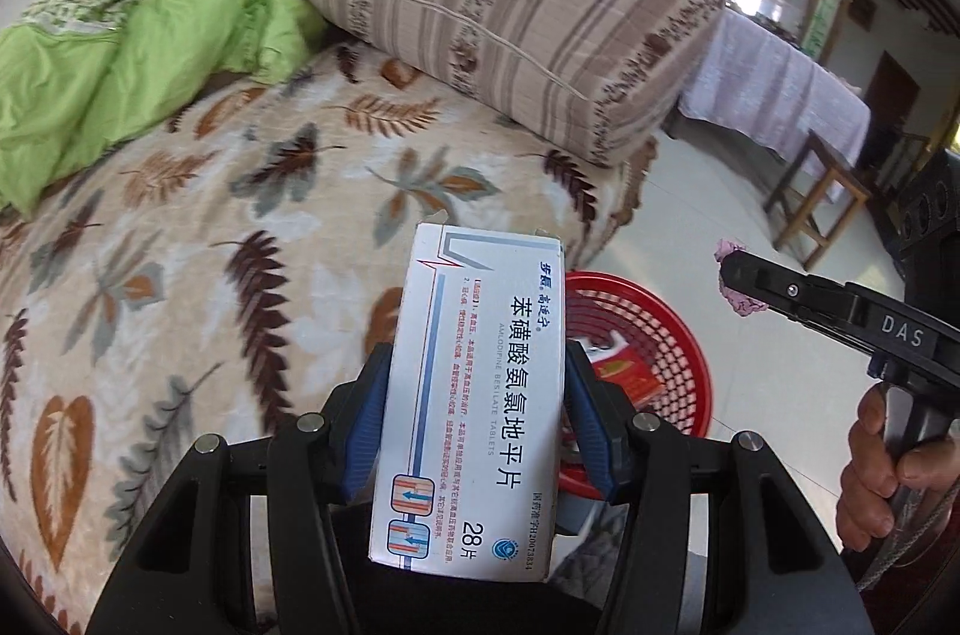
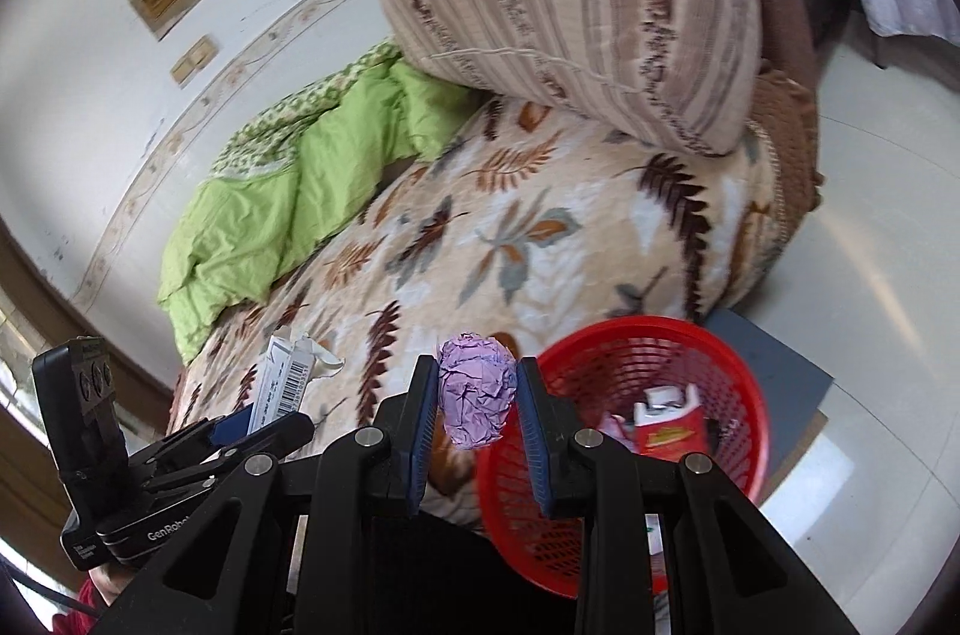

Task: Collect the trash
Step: 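Carry white box and pink item to the red wastebasket and open both tools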

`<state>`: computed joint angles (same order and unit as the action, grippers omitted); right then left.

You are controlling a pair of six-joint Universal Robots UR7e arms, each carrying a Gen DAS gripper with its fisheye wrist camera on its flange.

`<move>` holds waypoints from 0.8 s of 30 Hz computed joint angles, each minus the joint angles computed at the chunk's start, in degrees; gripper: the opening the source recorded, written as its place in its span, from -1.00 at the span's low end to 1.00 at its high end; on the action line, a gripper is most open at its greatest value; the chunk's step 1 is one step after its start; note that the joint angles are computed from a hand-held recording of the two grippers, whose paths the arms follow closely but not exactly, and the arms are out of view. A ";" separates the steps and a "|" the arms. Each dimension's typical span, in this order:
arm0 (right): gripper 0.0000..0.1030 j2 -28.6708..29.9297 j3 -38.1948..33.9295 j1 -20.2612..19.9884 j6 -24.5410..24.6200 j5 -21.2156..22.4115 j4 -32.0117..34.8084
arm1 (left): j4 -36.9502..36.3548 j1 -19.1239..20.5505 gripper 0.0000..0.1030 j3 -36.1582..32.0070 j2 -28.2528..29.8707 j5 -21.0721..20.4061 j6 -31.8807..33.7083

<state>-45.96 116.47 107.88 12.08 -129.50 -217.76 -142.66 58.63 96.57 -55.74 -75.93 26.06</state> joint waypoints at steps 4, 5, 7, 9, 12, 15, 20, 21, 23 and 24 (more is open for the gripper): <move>-0.46 -1.24 2.25 -0.75 1.79 -1.75 -1.06 | 1.95 -0.74 0.04 -0.32 1.50 -1.18 0.37; -0.46 -1.53 2.83 -1.07 2.40 -1.93 -1.12 | 2.03 -0.96 0.04 -0.13 1.84 -1.22 0.76; -0.46 -1.82 3.67 -1.67 3.34 -1.92 -1.22 | 2.50 -1.16 0.04 0.16 2.28 -1.36 1.29; -0.46 -2.16 4.44 -2.37 4.14 -1.58 -1.22 | 3.15 -1.26 0.04 0.39 2.84 -1.33 1.98; -0.46 -2.47 5.32 -3.42 5.40 -1.02 -1.28 | 3.59 -1.43 0.04 0.51 3.80 -0.84 2.67; -0.46 -2.55 5.76 -4.26 6.07 -0.46 -1.15 | 3.72 -1.53 0.04 0.14 4.86 -0.33 2.90; -0.45 -2.83 6.18 -5.18 6.50 0.01 -0.79 | 2.67 -2.17 0.04 0.26 6.28 0.61 3.71; -0.45 -2.89 6.19 -5.32 6.58 0.01 -0.62 | 2.21 -2.34 0.04 0.39 6.52 0.83 4.10; -0.45 -3.02 6.34 -5.56 6.63 0.04 -0.56 | 1.33 -2.55 0.04 0.68 6.89 1.13 4.79; -0.45 -3.10 6.40 -5.65 6.55 -0.07 -0.48 | 1.08 -2.64 0.04 0.82 7.00 1.19 5.02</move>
